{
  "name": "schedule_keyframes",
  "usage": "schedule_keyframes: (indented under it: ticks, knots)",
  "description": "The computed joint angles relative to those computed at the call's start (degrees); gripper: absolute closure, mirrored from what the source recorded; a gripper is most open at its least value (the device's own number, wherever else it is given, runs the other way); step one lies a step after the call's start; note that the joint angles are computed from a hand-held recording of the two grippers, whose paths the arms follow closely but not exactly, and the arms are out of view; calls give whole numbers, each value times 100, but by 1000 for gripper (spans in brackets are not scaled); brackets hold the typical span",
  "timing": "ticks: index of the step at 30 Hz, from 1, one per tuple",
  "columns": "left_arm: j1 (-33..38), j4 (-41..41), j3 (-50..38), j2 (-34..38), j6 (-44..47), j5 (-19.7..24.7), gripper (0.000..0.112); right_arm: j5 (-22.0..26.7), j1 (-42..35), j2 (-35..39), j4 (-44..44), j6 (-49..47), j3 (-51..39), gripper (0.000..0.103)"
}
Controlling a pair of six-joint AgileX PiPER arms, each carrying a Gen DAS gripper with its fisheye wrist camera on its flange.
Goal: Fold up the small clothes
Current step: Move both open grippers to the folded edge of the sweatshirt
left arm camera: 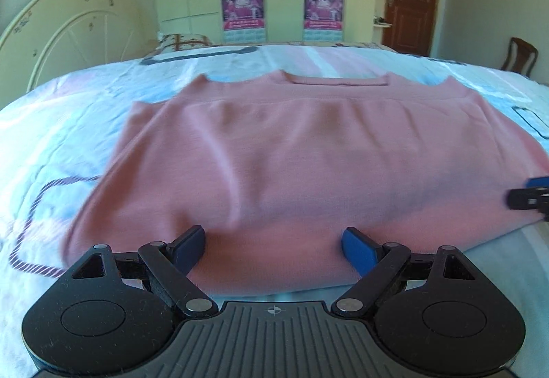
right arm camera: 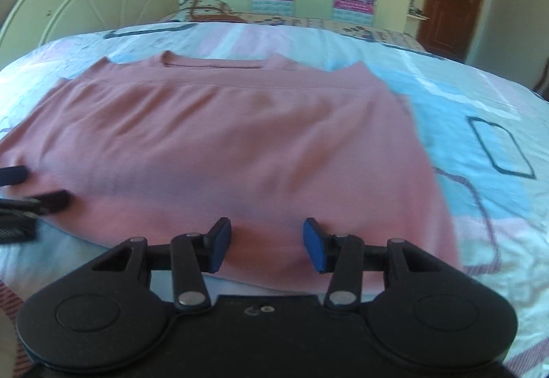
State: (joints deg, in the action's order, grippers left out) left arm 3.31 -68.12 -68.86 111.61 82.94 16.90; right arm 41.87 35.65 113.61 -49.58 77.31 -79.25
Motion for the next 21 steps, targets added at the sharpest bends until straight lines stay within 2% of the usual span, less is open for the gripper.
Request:
schedule_keyframes:
  ticks: [3, 5, 8, 10, 12, 14, 16, 18, 21]
  knots:
    - [445, -252, -61, 47, 164, 343, 26, -113, -199, -364, -115, 343, 614, 57]
    - [577, -313, -29, 56, 316, 206, 26, -404, -357, -665, -185, 619, 1066, 58]
    - [841, -410, -39, 110, 555, 365, 26, -247, -394, -857, -270, 874, 1343, 60]
    - [898, -329, -59, 114, 563, 429, 26, -321, -408, -953, -436, 1119, 1557, 61]
    - [895, -81, -143, 131, 273, 450, 26, -236, -368, -900, -447, 967, 1507, 61]
    - [874, 145, -198, 123, -50, 444, 26, -119, -349, -919, -277, 785, 1362, 66]
    - [863, 225, -195, 108, -167, 423, 26, -121, -322, -1008, -439, 962, 1404, 66]
    - [872, 290, -198, 115, -207, 418, 26, -152, -455, -988, -98, 729, 1423, 70]
    - [878, 453, -225, 111, -353, 426, 26, -258, -551, -1116, -90, 777, 1657, 70]
